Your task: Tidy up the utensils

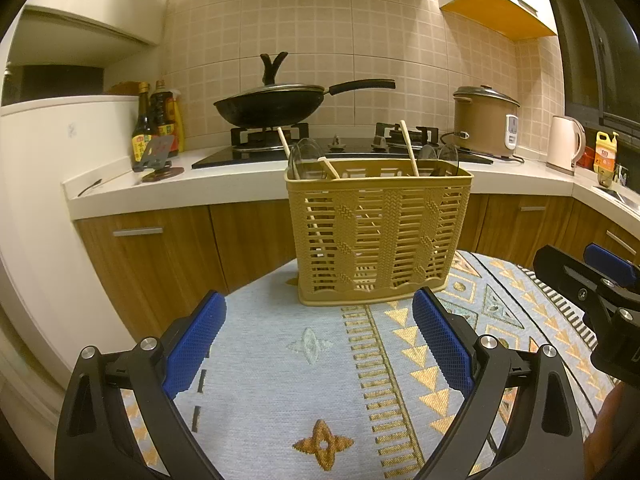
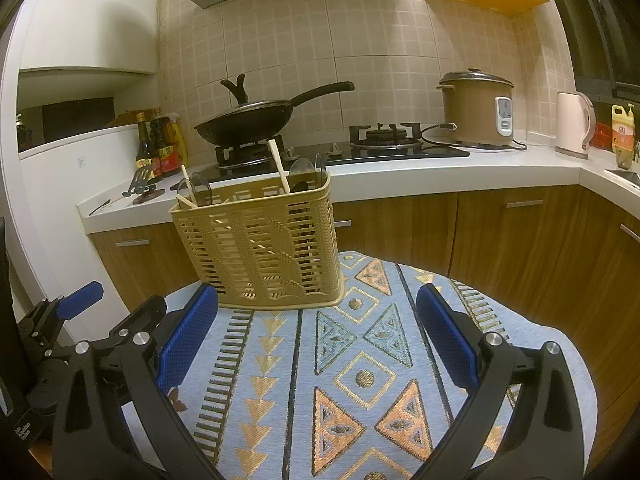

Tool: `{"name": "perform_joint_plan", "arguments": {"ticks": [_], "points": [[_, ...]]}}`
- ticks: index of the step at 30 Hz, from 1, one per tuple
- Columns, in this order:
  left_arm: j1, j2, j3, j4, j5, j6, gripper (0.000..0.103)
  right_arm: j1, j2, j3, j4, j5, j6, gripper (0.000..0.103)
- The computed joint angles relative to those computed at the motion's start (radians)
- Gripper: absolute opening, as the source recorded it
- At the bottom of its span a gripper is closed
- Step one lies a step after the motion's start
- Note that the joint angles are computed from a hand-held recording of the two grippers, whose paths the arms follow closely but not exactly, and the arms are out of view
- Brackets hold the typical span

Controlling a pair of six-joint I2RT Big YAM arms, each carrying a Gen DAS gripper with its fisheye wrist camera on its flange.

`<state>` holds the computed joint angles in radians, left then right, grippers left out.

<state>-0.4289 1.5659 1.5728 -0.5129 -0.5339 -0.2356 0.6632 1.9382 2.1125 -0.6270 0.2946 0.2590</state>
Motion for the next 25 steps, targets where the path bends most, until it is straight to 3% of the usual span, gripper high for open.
{"name": "perform_joint_plan", "arguments": {"ticks": [10,15,25], "points": [[-0.003,0.001,-0.003,0.007,0.001,0.013,0.092,0.001,0.004,0.007,-0.009,-0.001,0.016,0.095],[-0.008,-0.007,-0.021,0.050,-0.009,0.046,0.092,0.001,0.002,0.005,-0.007,0.000,0.014,0.095],[0.020,-0.014,-0.014,0.014,0.040,-0.041,0.094,0.012,0.002,0.000,0.001,0.030,-0.012,0.095]]}}
